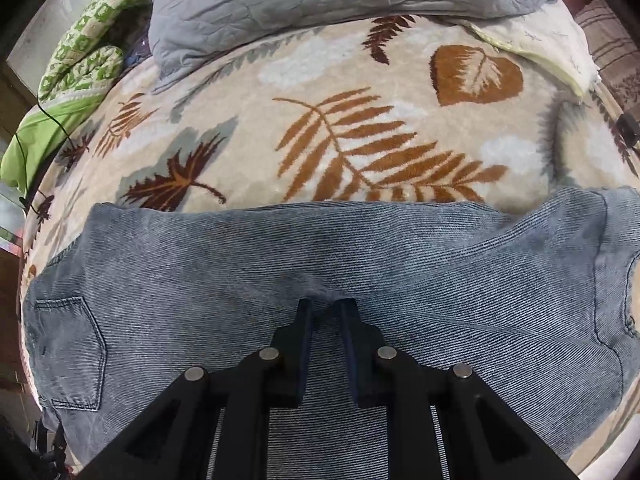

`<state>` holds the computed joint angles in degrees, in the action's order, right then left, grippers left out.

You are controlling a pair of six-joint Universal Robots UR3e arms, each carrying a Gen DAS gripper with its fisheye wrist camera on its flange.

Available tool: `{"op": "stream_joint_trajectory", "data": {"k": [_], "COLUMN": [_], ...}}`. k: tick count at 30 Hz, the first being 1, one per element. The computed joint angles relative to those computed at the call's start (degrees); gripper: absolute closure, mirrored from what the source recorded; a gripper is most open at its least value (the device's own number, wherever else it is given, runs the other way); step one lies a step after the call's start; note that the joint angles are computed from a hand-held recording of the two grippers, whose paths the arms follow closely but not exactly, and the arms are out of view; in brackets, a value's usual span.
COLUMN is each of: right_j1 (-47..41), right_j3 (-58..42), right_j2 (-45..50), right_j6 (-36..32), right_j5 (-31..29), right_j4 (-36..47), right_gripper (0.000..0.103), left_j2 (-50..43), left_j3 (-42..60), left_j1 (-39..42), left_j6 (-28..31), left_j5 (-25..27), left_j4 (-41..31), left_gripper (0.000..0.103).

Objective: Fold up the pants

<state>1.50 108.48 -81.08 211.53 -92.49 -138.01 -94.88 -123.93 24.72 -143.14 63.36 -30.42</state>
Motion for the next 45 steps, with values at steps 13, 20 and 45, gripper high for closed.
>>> {"op": "stream_joint_trajectory", "data": {"k": [13,20,45], "right_j1": [7.4,17.5,18.1], "right_j3": [-8.5,-3.8,9.4], "right_j2": [-1.5,-3.7,1.6], "right_j6": [1.6,5.8,9.5], "right_j5": [-4.1,-2.2,9.9], "right_j4": [3.4,-5.9,-23.7], "right_gripper": [0.085,0.085,0.084], "left_j2": [10.7,13.3,4.2], "left_j3": [0.3,-2.4,-0.5], "left_j1": [2.5,7.5,-13.4], "left_j6": [0.3,-0.7,-14.2], "left_j5": [0.4,-0.4,14.2], "left_j4": [-5.1,-2.5,3.5], "left_gripper": [0.002,0.002,0.001]}}
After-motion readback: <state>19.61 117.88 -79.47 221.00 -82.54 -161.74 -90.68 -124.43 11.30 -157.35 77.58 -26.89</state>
